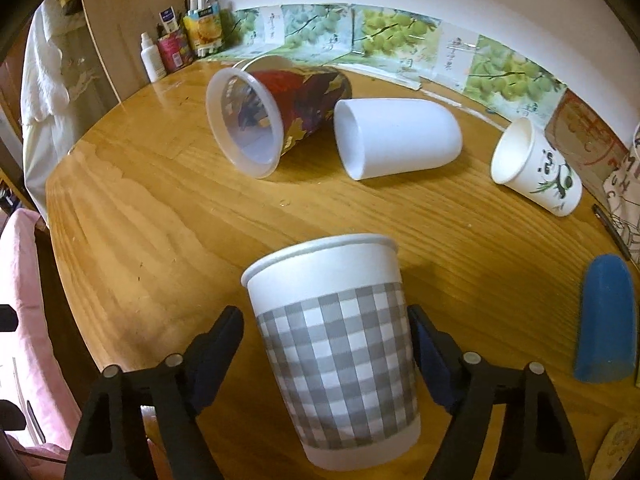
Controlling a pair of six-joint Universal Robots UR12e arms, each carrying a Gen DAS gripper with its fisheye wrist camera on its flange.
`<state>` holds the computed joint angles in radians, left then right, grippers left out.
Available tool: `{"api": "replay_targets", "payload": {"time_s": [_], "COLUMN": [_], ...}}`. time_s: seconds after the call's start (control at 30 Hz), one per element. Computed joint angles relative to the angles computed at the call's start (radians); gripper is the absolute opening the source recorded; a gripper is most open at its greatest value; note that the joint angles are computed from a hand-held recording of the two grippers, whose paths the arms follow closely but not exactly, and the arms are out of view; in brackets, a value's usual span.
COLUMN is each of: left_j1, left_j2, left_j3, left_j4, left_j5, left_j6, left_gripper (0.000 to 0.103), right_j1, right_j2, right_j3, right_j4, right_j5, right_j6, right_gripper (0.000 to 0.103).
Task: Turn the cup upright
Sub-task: 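Grasp the checkered cup with the right gripper, then turn the checkered cup rim-up with the right gripper and lower it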
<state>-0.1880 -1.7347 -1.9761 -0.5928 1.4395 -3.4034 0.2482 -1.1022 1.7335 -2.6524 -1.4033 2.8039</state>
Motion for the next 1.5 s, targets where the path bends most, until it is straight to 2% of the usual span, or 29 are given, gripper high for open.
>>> {"api": "replay_targets", "payload": {"time_s": [0.1,0.47,0.63,0.97,1.3,1.5], "left_j1": [0.001,0.004,0.003,0.002,-0.008,-0.008], "left_j2": [-0.001,0.003,0.009,0.027,0.043,0.046], "left_j3": [0.003,-0.001,-0.008,-0.024,-0.030,-0.032], "left_j4": [-0.012,-0.018,-0.017,-0.048,-0.095,-0.117], "left_j5": [0.002,-0.004,-0.003,0.004,0.027,0.022], "left_j6": [0.004,0.011,0.023,0.049,0.085,0.095], "left_gripper": [0.073,0.073,0.073,0.073,0.073,0.073], "right_j1": [0.005,-0.001,-0.005,0.007,0.012,0.018], "right_j2": [0.005,-0.001,-0.007,0.002,0.015,0.022], "right_j3": [-0.008,0.007,0.036,0.086,0.108,0.135], "right_j4": [0.010,-0.058,-0.168,-0.414,-0.517,-0.647], "right_j5": [-0.009,0.034,0.075,0.060,0.056,0.017], "right_j6": [-0.004,0.037,0.108,0.242,0.333,0.374], "right_gripper": [0.070,0.069,0.069,0.070,0.070,0.070]}}
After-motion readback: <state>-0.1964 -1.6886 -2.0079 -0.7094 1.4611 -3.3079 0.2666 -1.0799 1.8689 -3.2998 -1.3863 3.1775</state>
